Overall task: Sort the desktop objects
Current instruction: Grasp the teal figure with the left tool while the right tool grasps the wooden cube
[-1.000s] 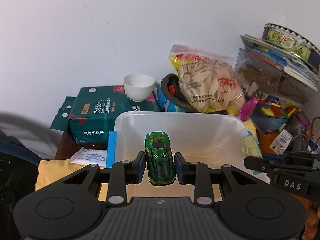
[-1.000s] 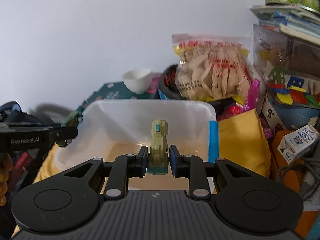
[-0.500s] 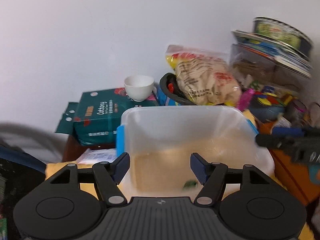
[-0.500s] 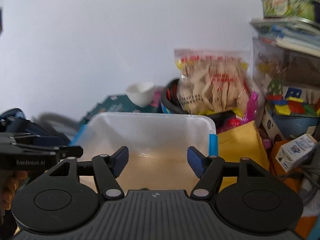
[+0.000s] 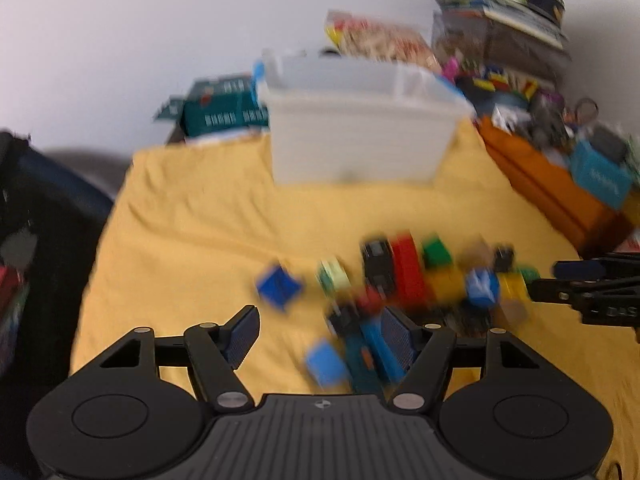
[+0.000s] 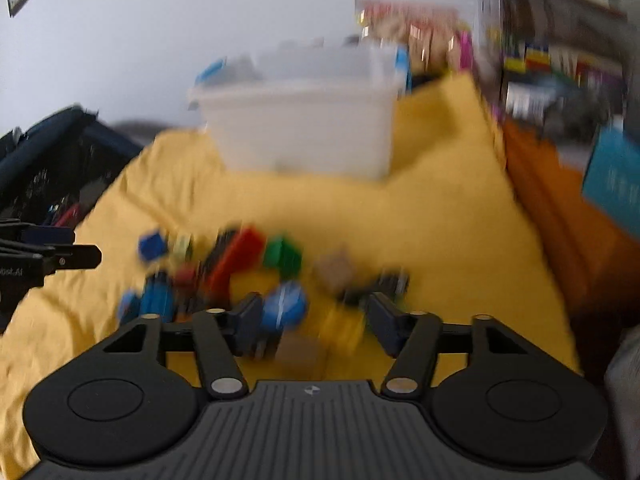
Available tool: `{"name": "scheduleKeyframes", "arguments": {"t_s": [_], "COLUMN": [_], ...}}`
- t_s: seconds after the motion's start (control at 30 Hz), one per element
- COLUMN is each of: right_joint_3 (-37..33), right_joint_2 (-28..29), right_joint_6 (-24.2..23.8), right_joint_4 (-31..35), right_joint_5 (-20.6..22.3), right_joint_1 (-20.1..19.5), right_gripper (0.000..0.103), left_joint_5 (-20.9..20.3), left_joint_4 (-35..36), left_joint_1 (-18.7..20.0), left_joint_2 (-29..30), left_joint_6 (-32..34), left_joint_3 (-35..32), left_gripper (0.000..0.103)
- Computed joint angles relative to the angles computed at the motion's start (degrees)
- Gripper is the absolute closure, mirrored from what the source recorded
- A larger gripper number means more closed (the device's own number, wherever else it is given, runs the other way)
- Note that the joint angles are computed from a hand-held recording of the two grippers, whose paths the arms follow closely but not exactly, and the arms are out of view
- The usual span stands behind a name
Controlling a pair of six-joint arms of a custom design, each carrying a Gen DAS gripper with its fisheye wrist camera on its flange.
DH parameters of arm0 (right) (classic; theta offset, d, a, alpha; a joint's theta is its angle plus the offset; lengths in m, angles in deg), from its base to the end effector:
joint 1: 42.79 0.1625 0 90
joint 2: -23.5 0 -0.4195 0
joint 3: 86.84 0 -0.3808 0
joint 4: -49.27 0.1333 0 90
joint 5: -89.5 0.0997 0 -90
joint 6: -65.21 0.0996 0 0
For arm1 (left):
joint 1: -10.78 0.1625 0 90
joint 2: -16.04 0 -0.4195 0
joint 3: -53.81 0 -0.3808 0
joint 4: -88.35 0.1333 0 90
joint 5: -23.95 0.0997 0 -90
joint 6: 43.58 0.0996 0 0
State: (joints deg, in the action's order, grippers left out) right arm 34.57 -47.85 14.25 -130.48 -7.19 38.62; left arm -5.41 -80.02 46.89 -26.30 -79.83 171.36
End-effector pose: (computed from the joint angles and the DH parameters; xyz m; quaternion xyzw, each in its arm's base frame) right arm 0.0429 -0.5309 0.2556 0.3209 -0.8827 0.2669 0.2159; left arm -0.2819 -0.4781 0.0336 0.1186 0.8548 -0.3741 0.3395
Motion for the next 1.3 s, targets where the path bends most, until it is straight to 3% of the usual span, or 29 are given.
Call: {"name": "scheduleKeyframes", "arguments": {"t_s": [0.13, 0.3, 0.37, 0.47, 0.7, 1.0, 1.2, 1.3], "right_joint_3": [1.76, 1.40, 1.24, 0.93, 0.22, 1.41, 1.70, 1.69], "right_joint_2": [0.76, 2.85, 3.34, 4.09, 4.55, 0.30, 0.56, 0.71], "right_joint_6": [-1.20, -2.53, -2.00, -2.18, -1.78, -0.78, -1.12, -0.75], "right_joint_4": [-1.44, -3.38, -3.43, -3.83, -3.31, -0.32, -0.31, 1.02], "right_joint_5": [-0.93, -2.71, -3.04, -3.64, -2.31, 1.11, -0.04, -1.30], "right_joint_1": [-0.36, 0.47, 0.23, 0.16, -0.31, -0.73, -0.80, -0.87], "right_gripper": [0.055, 0.056, 0.058, 0.063, 0.067, 0.070, 0.070, 0.068], "left_joint_5": [-2.05, -3.12, -4.26, -5.07, -5.59, -4.91, -8.50, -8.32], "left_joint_4": [4.26, 3.61, 2.97, 0.91, -0.63, -3.26, 0.71, 0.28], "left_joint_1": [-0.17, 0.65, 1.41, 1.77, 2.36, 0.52, 2.60, 2.97], "left_joint_2": [2.41, 5.09, 5.51, 6.27, 6.52, 4.23, 4.30, 5.26], "left_joint_6": [-3.50, -6.38, -6.52, -4.95, -4.82, -1.16, -4.89, -4.00], "left_joint_3": [-0.28, -1.26, -1.73, -1.91, -1.91, -0.15, -1.04, -1.61], "left_gripper": [0.047, 0.053, 0.067, 0.075, 0.076, 0.077, 0.076, 0.075]}}
